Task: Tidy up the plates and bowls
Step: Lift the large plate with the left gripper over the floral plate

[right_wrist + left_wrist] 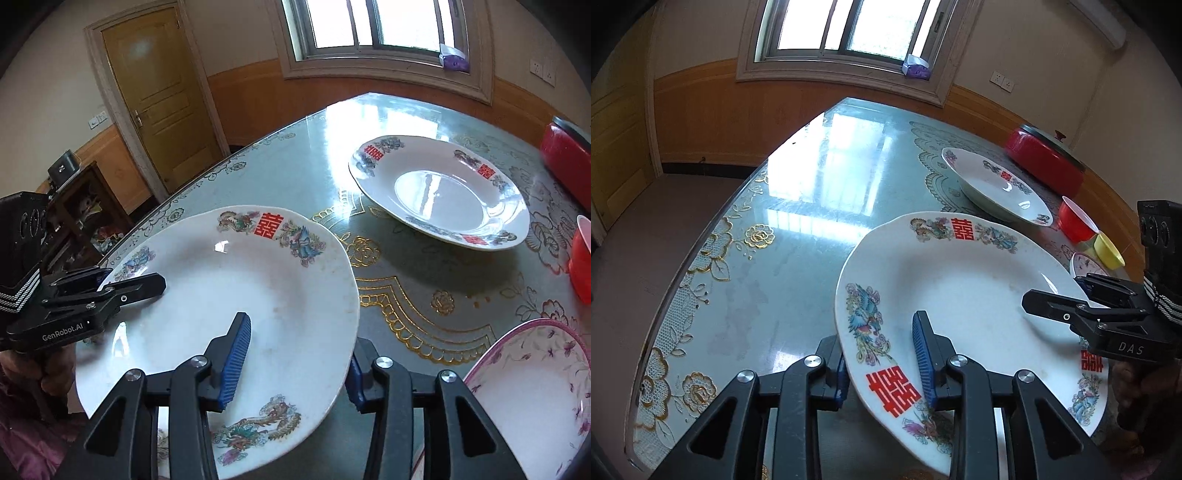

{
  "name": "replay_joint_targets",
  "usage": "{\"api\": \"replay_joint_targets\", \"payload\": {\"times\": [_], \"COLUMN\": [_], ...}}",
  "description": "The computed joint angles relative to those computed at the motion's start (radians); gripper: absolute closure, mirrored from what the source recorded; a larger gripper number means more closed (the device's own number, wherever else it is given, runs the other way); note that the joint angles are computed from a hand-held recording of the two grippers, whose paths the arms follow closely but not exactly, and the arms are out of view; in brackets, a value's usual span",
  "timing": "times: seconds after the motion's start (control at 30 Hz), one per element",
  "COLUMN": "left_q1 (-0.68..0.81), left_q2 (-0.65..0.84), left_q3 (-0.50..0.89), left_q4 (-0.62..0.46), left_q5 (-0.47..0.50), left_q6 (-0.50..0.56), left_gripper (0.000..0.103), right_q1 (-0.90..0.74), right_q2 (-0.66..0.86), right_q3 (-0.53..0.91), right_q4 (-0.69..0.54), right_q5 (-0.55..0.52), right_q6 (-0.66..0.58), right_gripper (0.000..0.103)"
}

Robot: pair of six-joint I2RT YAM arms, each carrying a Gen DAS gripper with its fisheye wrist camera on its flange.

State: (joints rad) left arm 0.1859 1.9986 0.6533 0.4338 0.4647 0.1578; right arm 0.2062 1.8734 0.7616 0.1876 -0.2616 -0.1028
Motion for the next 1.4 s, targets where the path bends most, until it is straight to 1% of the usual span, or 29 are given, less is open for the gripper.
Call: {"api": "replay_joint_targets", "payload": {"times": [0.1,0.2,0.3,0.47,0.7,0.77,0.9,0.97,1.07,1.2,1.3,1.4], "left_q1": [-0.002,-0.019,-0.025,-0.042,-0.115,-0.15,-0.256,-0.316,-0.412,-0.528,-0.59,-0.631], "left_q2": [-0.009,-0.002,-0.014,-0.081,-0.154,-0.168,-0.174,-0.173,-0.144,-0.085,-0.041,-0.004], "left_q3": [-0.01,-0.009,-0.021,-0.049,-0.046,-0.042,-0.008,0.008,0.055,0.112,0.163,0.194], "left_q4": [0.017,0.029,0.039,0.053,0.014,0.003,-0.035,-0.041,-0.064,-0.087,-0.106,-0.112], "left_q5": [0.019,-0.002,0.005,0.001,0.013,0.019,0.018,0.015,0.003,-0.028,-0.061,-0.109], "left_q6": [0.013,0.028,0.029,0.042,0.05,0.05,0.03,0.015,-0.015,-0.065,-0.109,-0.14], "left_gripper": [0.073,0.072,0.072,0.073,0.072,0.072,0.071,0.071,0.071,0.071,0.071,0.071], "right_q1": [-0.008,-0.003,-0.005,-0.03,-0.115,-0.151,-0.239,-0.302,-0.421,-0.599,-0.697,-0.742], "right_q2": [-0.033,-0.023,-0.047,-0.117,-0.232,-0.285,-0.417,-0.484,-0.539,-0.522,-0.471,-0.39], "right_q3": [-0.028,-0.038,-0.073,-0.128,-0.203,-0.235,-0.293,-0.325,-0.345,-0.334,-0.31,-0.274], "right_q4": [0.023,0.033,0.071,0.104,0.101,0.09,0.031,-0.001,-0.063,-0.144,-0.183,-0.189], "right_q5": [-0.005,0.025,0.031,0.004,-0.036,-0.042,-0.052,-0.061,-0.091,-0.166,-0.217,-0.238], "right_q6": [-0.01,-0.017,-0.009,0.001,0.051,0.059,0.057,0.047,0.006,-0.069,-0.127,-0.154], "right_gripper": [0.057,0.06,0.062,0.062,0.062,0.062,0.062,0.062,0.062,0.062,0.062,0.062]}}
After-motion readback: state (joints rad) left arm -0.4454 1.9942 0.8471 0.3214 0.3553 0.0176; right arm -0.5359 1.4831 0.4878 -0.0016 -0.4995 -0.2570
